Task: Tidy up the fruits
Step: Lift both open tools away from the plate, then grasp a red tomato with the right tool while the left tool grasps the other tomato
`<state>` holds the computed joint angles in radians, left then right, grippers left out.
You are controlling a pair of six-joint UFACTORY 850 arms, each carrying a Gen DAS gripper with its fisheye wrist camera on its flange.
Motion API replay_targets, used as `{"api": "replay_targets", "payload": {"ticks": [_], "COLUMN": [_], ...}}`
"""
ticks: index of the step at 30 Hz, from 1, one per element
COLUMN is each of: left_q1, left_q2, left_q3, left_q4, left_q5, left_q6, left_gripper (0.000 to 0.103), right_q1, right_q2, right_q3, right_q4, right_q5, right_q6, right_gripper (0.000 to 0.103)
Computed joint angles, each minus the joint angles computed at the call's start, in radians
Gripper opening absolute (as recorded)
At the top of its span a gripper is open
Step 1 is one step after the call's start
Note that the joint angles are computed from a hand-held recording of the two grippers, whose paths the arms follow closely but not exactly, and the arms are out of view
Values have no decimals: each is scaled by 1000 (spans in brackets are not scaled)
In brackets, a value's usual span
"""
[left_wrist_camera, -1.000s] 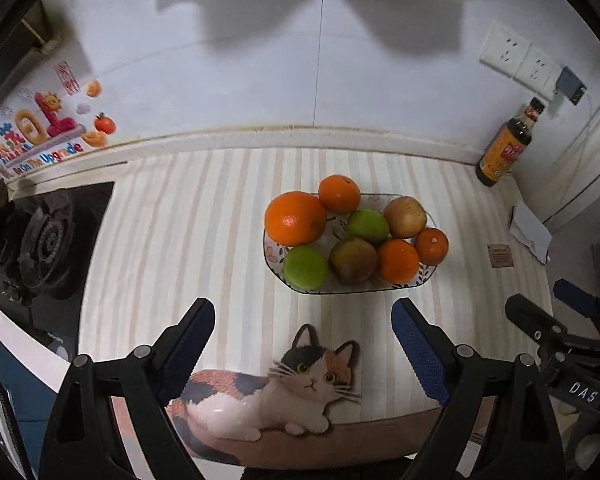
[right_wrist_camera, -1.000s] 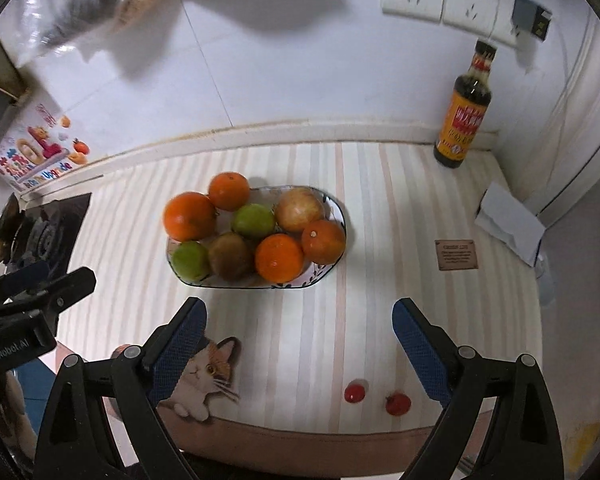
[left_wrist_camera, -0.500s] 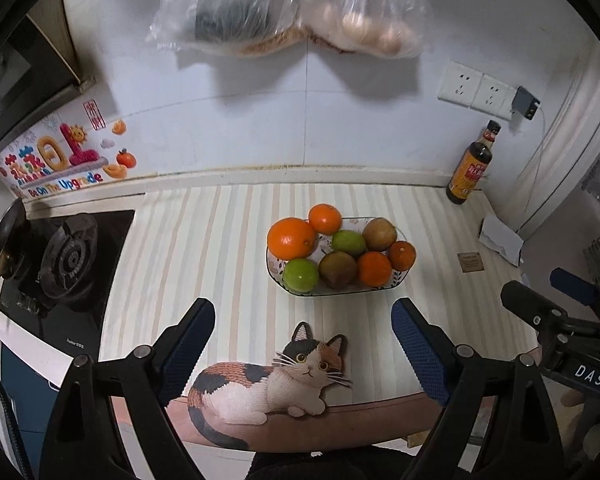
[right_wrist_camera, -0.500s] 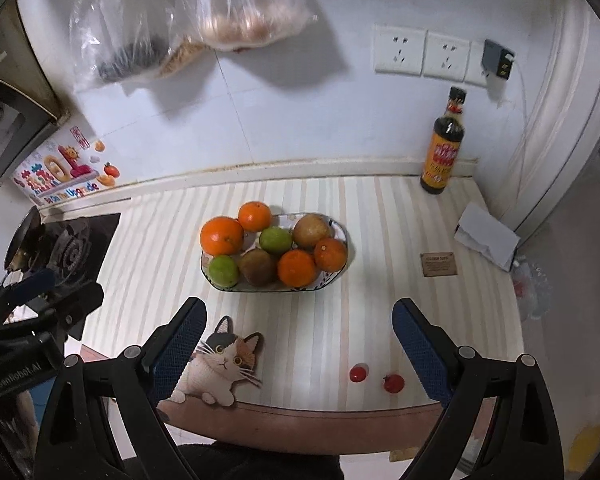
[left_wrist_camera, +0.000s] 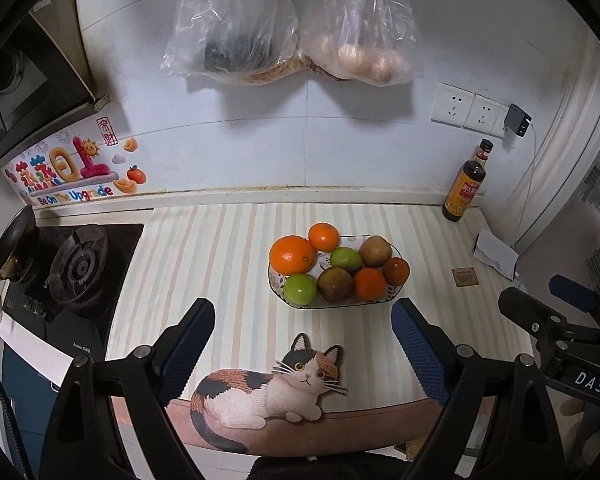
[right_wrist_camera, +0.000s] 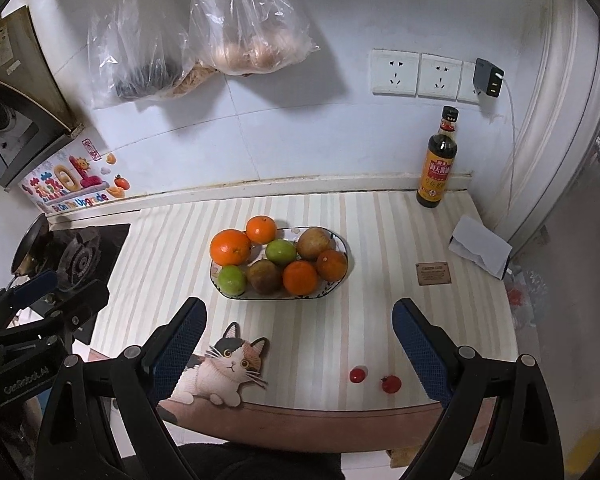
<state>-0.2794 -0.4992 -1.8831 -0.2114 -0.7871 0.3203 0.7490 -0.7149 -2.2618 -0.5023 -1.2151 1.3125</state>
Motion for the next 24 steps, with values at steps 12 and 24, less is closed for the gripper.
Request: {"api": "replay_targets", "payload": {"ticks": [12,24], "left_q1": [-29,-146], "left_q2": [-32,-201], "left_q3": [-15,-101], "left_q4": [57,211], "left_q5": [28,-72], "left_q6": [-70,-107], "left_gripper": [103,103], "right_q1": [-38,-156], "right_q2": [131,298], "right_q3": [253,792], "right_q4": [15,300], "right_q5": [170,478], "right_q6": [109,163], "right_gripper": [100,99]}}
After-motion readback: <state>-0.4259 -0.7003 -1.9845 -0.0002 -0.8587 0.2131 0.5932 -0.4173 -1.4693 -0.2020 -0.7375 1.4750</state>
